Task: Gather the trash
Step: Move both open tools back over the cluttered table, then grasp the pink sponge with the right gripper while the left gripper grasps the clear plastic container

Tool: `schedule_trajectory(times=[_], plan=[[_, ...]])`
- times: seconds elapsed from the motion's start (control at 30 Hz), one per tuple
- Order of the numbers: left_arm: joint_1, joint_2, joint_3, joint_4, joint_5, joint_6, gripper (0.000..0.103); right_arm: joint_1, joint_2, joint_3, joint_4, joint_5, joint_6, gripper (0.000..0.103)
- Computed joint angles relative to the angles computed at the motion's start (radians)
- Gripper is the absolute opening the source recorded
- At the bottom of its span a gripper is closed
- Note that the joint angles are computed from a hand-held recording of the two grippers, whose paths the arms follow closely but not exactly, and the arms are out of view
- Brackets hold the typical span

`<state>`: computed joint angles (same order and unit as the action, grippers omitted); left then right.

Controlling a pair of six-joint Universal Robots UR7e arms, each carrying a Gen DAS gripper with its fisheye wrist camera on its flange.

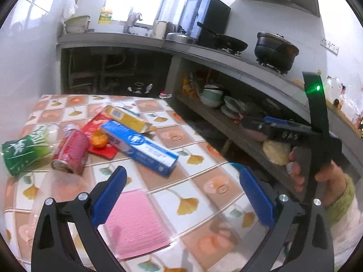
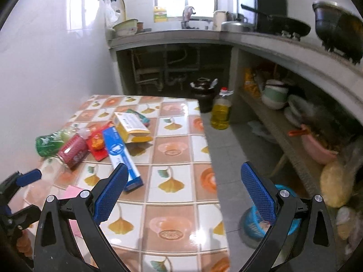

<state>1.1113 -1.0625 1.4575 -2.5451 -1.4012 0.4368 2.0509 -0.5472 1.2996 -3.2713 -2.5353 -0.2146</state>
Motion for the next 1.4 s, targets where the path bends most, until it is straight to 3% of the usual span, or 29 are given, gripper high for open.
schedule_trajectory(times=[0.17, 0.43, 0.57, 0.7, 0.87, 1.13, 1.4], plan=[[0.008, -0.033, 0.044, -0.052, 0.047, 0.052, 0.098, -0.016, -0.025, 0.032, 0.054, 0.11, 0.064, 0.095], [0.022, -0.059, 0.064, -0.088, 0.107, 0.088, 0.097, -0.032, -0.031, 0.029, 0.154, 0.217, 0.118, 0.095], [0.026, -0.066, 0.069, -0.085, 0.164, 0.094, 0.097, -0.047, -0.034, 0.037, 0.202, 0.294, 0.156, 0.095], [0.025, -0.066, 0.086, -0.126, 0.232, 0.119, 0.097, -0.069, -0.032, 0.038, 0.296, 0.417, 0.231, 0.095], [0.028, -0.048, 0.069, -0.179, 0.333, 0.116, 0.097, -0.065, 0.041, -0.042, 0.448, 0.5, 0.256, 0.095], [0.067, 0.024, -0.076, -0.028, 0.438, -0.021, 0.097, -0.047, 0.202, -0.268, 0.655, 0.479, 0.256, 0.095], [0.092, 0.03, -0.103, 0.029, 0.397, -0.053, 0.097, -0.033, 0.308, -0.423, 0.785, 0.409, 0.216, 0.095]])
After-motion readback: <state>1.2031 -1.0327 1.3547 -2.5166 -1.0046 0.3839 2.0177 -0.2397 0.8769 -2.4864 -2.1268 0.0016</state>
